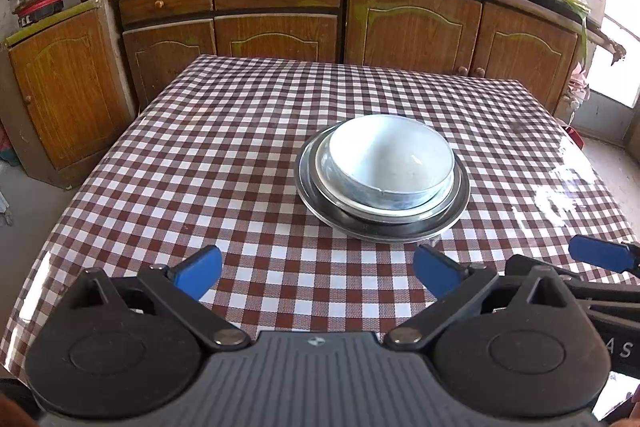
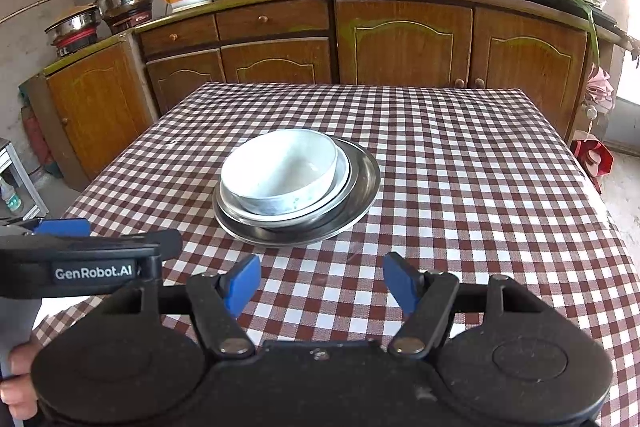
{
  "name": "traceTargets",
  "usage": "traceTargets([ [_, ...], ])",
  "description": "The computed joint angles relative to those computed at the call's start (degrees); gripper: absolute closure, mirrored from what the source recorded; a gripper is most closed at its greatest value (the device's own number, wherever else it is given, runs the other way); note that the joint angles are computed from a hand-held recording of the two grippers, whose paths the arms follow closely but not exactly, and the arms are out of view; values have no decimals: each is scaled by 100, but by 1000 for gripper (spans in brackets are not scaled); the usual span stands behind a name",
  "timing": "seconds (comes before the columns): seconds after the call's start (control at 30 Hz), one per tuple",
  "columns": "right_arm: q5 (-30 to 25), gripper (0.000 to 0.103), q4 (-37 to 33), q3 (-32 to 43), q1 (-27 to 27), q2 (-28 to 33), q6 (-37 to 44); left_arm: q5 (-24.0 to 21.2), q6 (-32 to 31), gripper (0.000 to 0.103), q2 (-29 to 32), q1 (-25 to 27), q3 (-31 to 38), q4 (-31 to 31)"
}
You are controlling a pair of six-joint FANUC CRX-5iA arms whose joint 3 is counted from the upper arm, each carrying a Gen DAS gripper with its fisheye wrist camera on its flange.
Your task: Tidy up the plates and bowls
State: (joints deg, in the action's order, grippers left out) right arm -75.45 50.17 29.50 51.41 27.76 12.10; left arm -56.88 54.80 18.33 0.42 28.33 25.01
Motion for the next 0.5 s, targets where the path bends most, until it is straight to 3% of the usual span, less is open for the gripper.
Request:
traceTargets([
  [0.5, 14, 22, -63, 35, -9, 1, 51, -83, 119, 0, 44, -5, 89, -50],
])
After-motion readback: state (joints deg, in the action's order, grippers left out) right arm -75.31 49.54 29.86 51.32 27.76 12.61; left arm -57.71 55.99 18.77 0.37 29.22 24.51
